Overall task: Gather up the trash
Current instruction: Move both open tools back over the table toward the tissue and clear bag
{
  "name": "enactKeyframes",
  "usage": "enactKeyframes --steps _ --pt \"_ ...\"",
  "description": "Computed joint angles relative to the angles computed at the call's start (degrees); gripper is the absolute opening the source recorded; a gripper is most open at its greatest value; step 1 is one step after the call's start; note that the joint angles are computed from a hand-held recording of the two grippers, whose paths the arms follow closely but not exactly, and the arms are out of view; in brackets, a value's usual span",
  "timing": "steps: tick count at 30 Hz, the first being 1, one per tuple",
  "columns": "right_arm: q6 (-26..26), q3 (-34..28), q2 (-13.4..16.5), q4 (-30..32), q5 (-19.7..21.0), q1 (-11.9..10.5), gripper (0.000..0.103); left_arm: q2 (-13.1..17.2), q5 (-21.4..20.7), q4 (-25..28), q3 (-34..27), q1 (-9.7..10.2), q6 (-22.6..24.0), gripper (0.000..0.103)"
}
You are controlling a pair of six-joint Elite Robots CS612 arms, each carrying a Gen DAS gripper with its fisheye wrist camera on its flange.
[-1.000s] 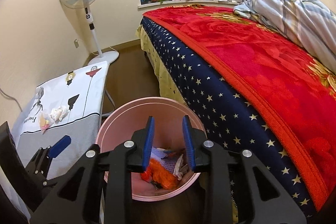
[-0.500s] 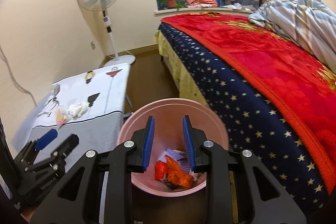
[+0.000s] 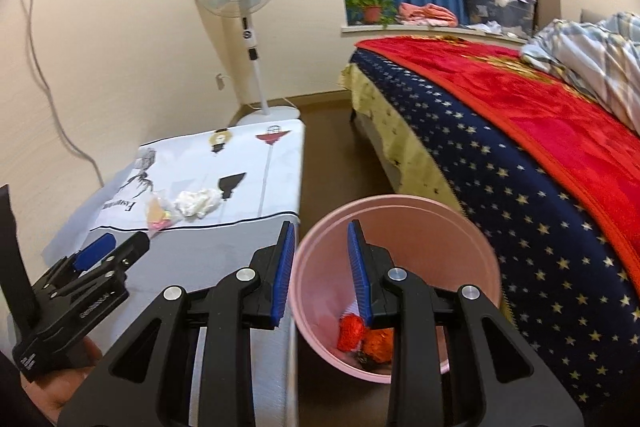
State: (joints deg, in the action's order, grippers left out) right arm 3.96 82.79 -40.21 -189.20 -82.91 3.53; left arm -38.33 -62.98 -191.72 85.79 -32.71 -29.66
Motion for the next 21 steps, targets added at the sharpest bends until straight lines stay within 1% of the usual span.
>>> enactKeyframes --steps 7,16,21 --pt "-0.39 -2.73 1.65 1.88 2.12 0.56 0.028 0.41 2.12 1.35 -0.1 0.92 -3.37 0.065" --pt "0.91 -7.33 4.25 3.79 4.93 1.56 0.028 0.89 3.65 3.59 -0.49 1.75 -4.48 0.065" --pt "3.1 -10.36 6.07 5.38 7.43 1.97 0.028 0.96 4.56 4.56 -0.41 2.17 -5.26 0.064"
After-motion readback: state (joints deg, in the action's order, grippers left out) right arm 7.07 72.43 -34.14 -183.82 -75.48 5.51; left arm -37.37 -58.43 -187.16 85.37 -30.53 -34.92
